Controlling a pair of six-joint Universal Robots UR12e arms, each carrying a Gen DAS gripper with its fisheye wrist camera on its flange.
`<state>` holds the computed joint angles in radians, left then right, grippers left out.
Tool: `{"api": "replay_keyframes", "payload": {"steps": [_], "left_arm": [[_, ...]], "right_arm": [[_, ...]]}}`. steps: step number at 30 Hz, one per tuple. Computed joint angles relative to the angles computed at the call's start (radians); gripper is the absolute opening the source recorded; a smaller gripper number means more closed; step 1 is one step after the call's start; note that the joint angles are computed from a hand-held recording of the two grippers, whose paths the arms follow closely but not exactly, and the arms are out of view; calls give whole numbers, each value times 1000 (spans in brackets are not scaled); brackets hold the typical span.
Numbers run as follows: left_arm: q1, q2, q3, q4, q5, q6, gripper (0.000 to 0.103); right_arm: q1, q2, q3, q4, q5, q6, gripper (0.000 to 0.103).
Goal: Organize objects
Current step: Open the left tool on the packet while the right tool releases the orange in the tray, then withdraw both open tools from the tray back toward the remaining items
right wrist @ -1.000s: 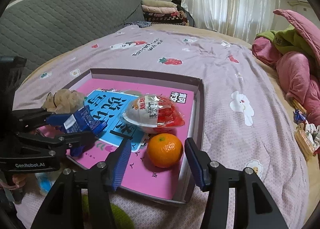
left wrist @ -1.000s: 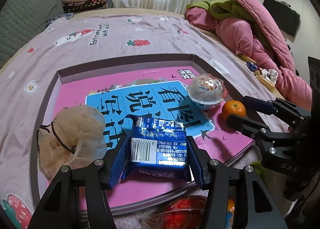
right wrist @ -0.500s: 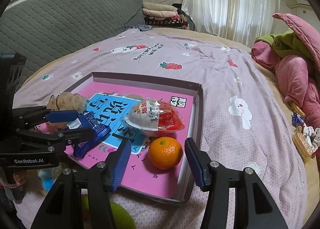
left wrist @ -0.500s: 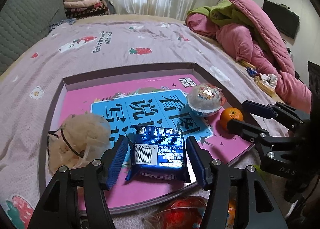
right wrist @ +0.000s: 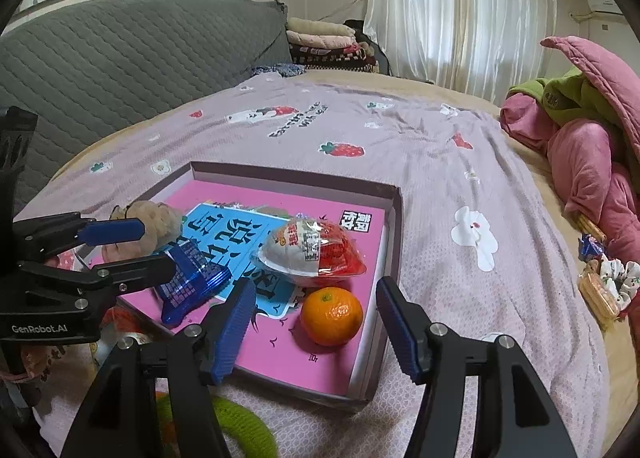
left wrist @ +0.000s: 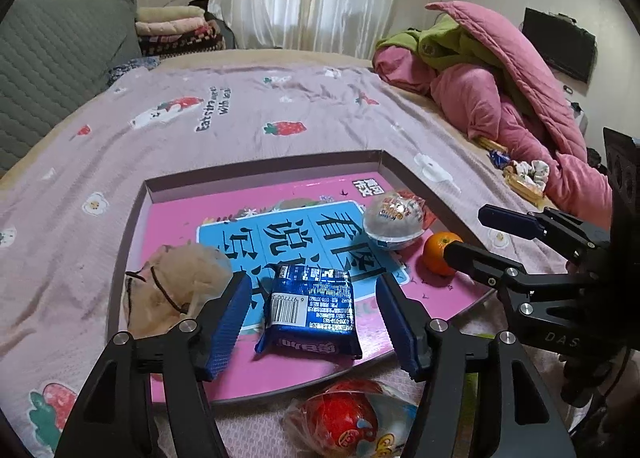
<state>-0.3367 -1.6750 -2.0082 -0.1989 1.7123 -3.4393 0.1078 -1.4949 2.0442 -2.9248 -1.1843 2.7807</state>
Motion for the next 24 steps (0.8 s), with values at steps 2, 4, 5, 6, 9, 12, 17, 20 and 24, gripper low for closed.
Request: {"api": "replay_keyframes", "payload": {"steps": [2, 4, 5, 6, 9, 12, 17, 20, 24], "left_arm": [[-1, 4, -1, -1, 4, -4, 66], [-3, 6, -3, 2, 12, -9, 66], [-4, 8, -4, 4, 16, -11, 66], [-5, 10, -5, 7, 21, -13, 66], [-8, 16, -11, 16, 33, -18, 66], [-11, 23, -17, 28, 47, -27, 67], [-19, 37, -26, 37, 75, -40, 67], [-22, 46, -34, 39, 82, -55, 67], [-28, 62, -46, 34, 96, -73, 67]], "right_arm": [[0, -1, 1, -5, 1, 1, 64], [0, -2, 1, -7, 2, 1, 66], [1, -2, 2, -10, 5, 1, 66], [0, -3, 3, -11, 8, 1, 67], [-1, -5, 4, -18, 13, 3, 68], [-2, -9, 9, -34, 20, 4, 68], [-5, -16, 17, -65, 36, 5, 69], [-8, -21, 20, -73, 50, 6, 70], [-13, -29, 27, -85, 60, 3, 70]]}}
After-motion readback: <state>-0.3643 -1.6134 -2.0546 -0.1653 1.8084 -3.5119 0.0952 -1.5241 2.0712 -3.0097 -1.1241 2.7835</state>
